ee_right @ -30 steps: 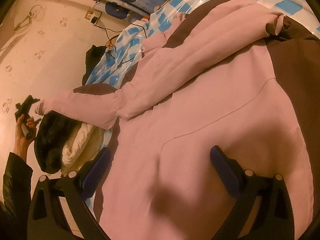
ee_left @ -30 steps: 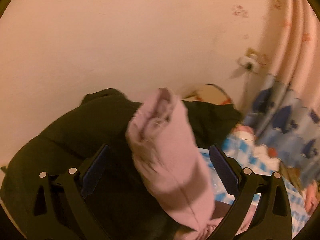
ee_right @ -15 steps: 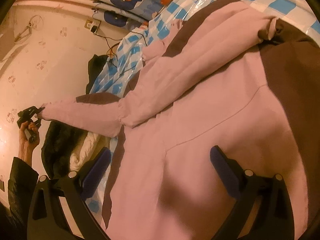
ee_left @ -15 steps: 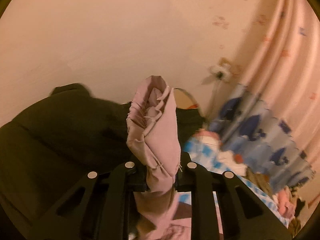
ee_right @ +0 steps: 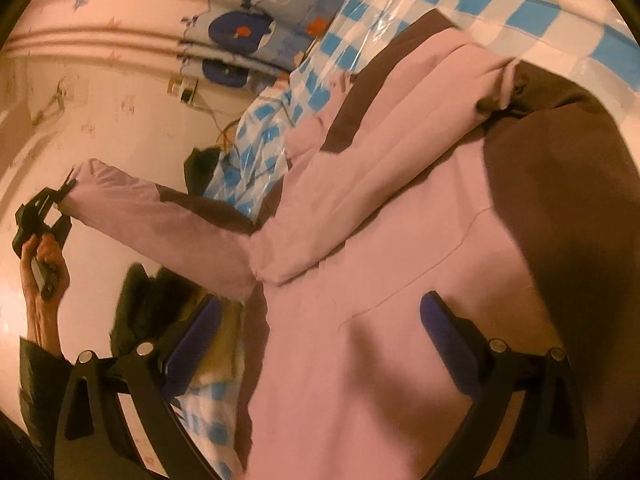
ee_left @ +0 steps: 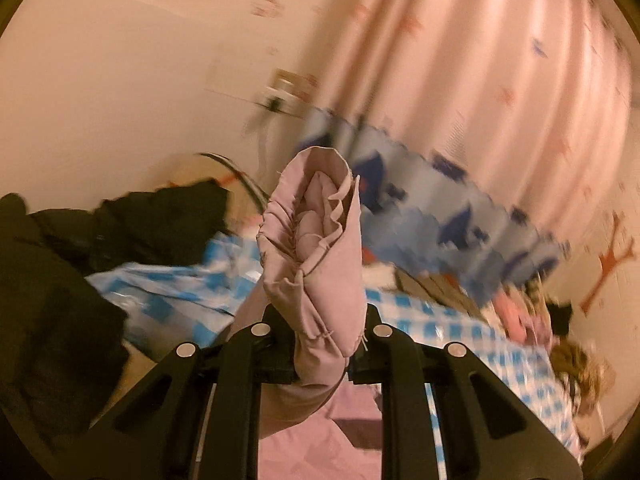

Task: Fold large clothes
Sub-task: 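Carry the held pink cuff across the jacket front with the left gripper and release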

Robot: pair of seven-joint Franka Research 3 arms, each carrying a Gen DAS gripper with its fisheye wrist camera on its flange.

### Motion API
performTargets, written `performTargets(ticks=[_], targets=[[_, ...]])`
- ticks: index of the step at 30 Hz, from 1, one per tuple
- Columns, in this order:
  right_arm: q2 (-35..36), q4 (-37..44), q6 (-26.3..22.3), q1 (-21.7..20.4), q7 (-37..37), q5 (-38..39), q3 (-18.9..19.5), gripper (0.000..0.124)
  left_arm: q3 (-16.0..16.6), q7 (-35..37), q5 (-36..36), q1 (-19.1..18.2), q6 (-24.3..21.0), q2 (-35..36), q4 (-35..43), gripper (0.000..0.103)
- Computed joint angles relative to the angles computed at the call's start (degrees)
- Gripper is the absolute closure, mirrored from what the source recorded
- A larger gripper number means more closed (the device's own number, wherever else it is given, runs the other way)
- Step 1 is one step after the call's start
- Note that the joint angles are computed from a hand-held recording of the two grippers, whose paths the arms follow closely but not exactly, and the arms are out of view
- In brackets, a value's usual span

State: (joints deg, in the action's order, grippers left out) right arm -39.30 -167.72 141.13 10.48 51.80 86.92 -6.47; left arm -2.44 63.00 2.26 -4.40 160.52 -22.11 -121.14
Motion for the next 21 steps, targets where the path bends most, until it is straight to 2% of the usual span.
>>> performTargets(ticks=[4, 8, 14, 21], targets=[[-0.89, -0.49, -0.90, -1.67, 0.89, 0.77, -1.83, 0.029, -3.41, -0.29, 1.32, -2.09, -0.84, 1.80, 0.23, 0.088], [-1.48, -0.54, -2.45, -4.14, 1.16, 1.11, -3.72, 0.029, -6.46, -2.26, 2.46, -4.45, 0.77, 5.86, 0.73, 0.089], [-2.20, -1.15, -3.68, -8.38, 1.59, 2.36, -6.13, 0.029, -8.91, -3.29, 2.27, -8.14, 2.85, 14.85, 2.73, 0.089], [-2.24, -1.69, -5.30, -12.42, 1.42, 5.26, -7.90, 0.029, -11.67, -5.61, 4.21, -10.78, 4.56, 25.19, 4.72, 0.089]])
